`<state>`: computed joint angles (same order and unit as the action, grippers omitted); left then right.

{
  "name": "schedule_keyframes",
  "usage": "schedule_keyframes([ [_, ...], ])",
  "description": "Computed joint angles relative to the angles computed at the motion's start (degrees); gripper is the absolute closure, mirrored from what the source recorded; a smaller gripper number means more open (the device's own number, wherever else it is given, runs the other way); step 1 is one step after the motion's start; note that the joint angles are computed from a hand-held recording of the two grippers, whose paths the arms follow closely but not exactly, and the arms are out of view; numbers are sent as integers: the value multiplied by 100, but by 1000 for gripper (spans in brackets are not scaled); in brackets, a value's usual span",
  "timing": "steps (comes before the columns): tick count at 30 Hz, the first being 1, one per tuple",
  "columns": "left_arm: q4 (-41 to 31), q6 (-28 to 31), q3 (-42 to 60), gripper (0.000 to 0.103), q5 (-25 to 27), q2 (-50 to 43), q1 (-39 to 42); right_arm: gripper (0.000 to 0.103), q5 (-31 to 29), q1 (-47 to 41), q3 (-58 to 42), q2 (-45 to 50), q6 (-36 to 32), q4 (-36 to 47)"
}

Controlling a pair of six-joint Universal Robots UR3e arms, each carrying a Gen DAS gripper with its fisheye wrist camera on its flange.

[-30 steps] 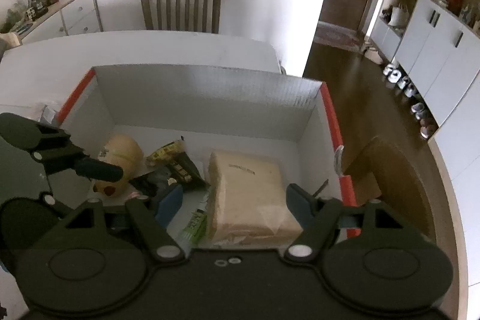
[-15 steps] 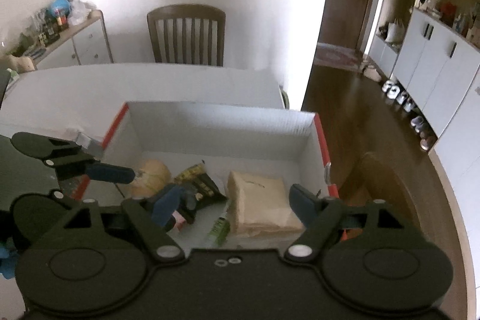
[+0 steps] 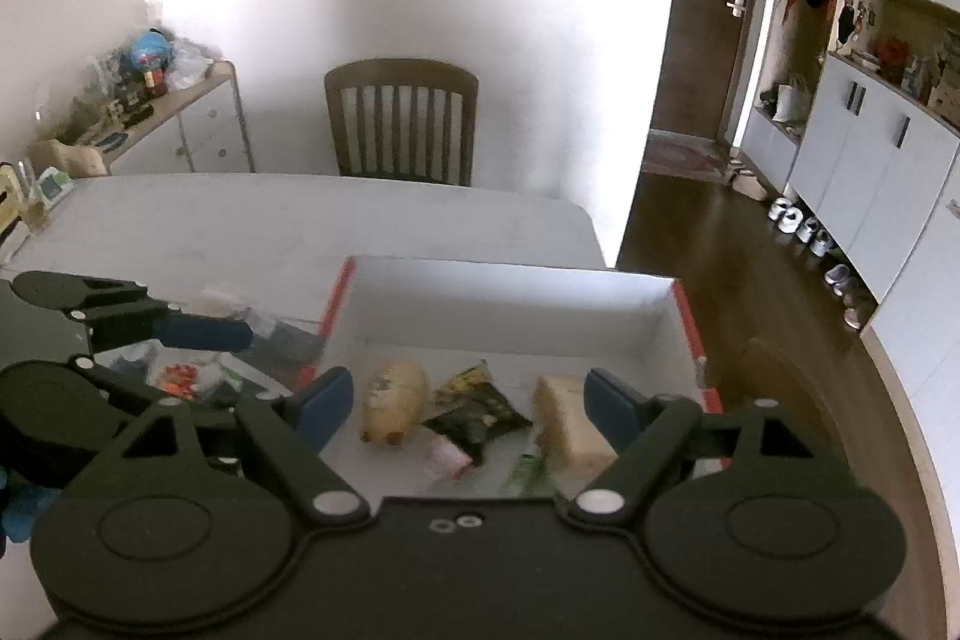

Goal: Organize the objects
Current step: 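Withdraw both tools from the box back toward the items on the table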

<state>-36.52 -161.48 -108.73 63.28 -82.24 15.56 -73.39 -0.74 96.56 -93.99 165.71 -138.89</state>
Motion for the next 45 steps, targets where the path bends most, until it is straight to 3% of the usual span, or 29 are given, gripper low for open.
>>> schedule_keyframes([
  [8, -1024, 836, -444, 30, -899, 1060, 1264, 15, -346, 666, -74, 32, 596, -132],
  [13, -1651, 1419, -594, 25, -1289, 1504, 1950, 4, -501, 1042, -20, 57, 956, -364],
  [24, -3997, 3565, -696, 18, -2197, 2298, 3911, 1, -1120, 1971, -57, 440, 1709, -767],
  [27, -4631, 4181, -644, 4, -2311, 2291, 4398, 1, -1325, 2206, -165, 634, 1906, -797],
  [30, -5010, 4656, -665, 2, -2435, 2287, 4815, 1, -1555, 2451, -327, 860, 2046, -804],
  [38, -4472, 5135, -914, 1, -2318, 1773, 5258, 1, -2023, 2942, -1016, 1586, 2360, -640],
  [45, -2698, 4886, -1373, 1, -1950, 929, 5226, 1, -2158, 3170, -1584, 2221, 2539, -434],
])
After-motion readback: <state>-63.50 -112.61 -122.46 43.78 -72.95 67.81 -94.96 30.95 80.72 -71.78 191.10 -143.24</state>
